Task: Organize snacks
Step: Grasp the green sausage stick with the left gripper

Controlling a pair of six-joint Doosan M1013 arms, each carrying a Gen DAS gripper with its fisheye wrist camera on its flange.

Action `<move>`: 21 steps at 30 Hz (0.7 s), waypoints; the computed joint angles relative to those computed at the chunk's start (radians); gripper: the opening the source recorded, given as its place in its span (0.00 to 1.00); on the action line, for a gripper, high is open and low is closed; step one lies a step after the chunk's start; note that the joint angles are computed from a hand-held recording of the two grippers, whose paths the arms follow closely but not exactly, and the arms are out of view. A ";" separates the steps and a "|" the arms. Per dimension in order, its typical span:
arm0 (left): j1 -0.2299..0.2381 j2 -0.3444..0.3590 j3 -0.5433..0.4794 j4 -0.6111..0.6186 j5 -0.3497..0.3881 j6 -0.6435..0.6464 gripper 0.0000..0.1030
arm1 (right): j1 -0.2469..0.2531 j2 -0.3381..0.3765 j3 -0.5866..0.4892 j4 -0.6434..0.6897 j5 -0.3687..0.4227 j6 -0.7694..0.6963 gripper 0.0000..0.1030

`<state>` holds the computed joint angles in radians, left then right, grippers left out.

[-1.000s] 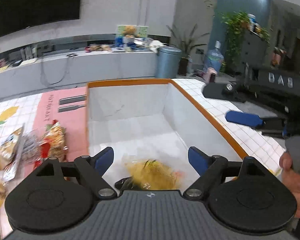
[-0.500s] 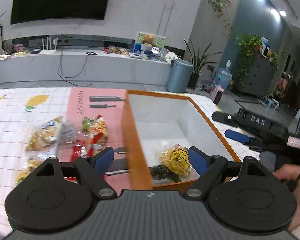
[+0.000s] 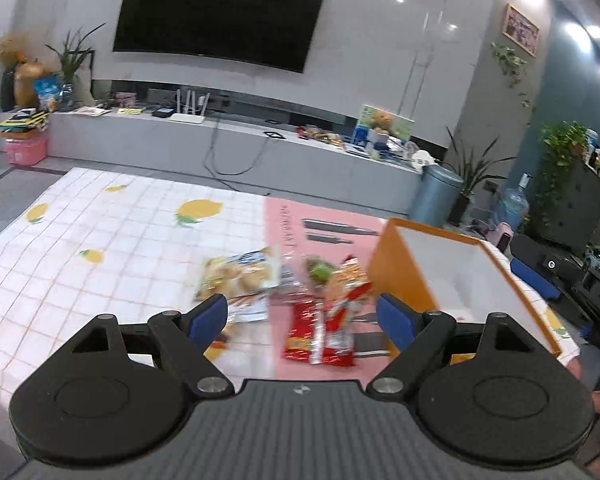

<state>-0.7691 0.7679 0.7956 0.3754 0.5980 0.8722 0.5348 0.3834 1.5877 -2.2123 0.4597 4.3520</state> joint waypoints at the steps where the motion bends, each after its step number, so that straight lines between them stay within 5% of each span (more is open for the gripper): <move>1: 0.003 -0.003 0.013 0.020 -0.009 -0.014 0.96 | 0.007 0.009 -0.011 0.021 -0.006 -0.048 0.58; 6: 0.012 0.027 -0.005 0.097 0.035 -0.037 0.96 | 0.039 0.056 -0.078 0.235 -0.037 -0.389 0.54; 12: 0.042 0.123 -0.132 -0.006 0.233 0.021 0.96 | 0.033 0.090 -0.113 0.369 -0.171 -0.552 0.54; 15: 0.060 0.152 -0.174 -0.121 0.308 0.063 0.94 | 0.034 0.109 -0.138 0.560 -0.191 -0.754 0.54; 21: 0.057 0.220 -0.287 -0.130 0.469 0.094 0.65 | 0.040 0.117 -0.150 0.689 -0.179 -0.877 0.54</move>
<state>-0.7121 0.9874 0.5085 0.2454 1.0668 0.9657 0.5743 0.5006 1.4377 -1.5230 0.2808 3.4752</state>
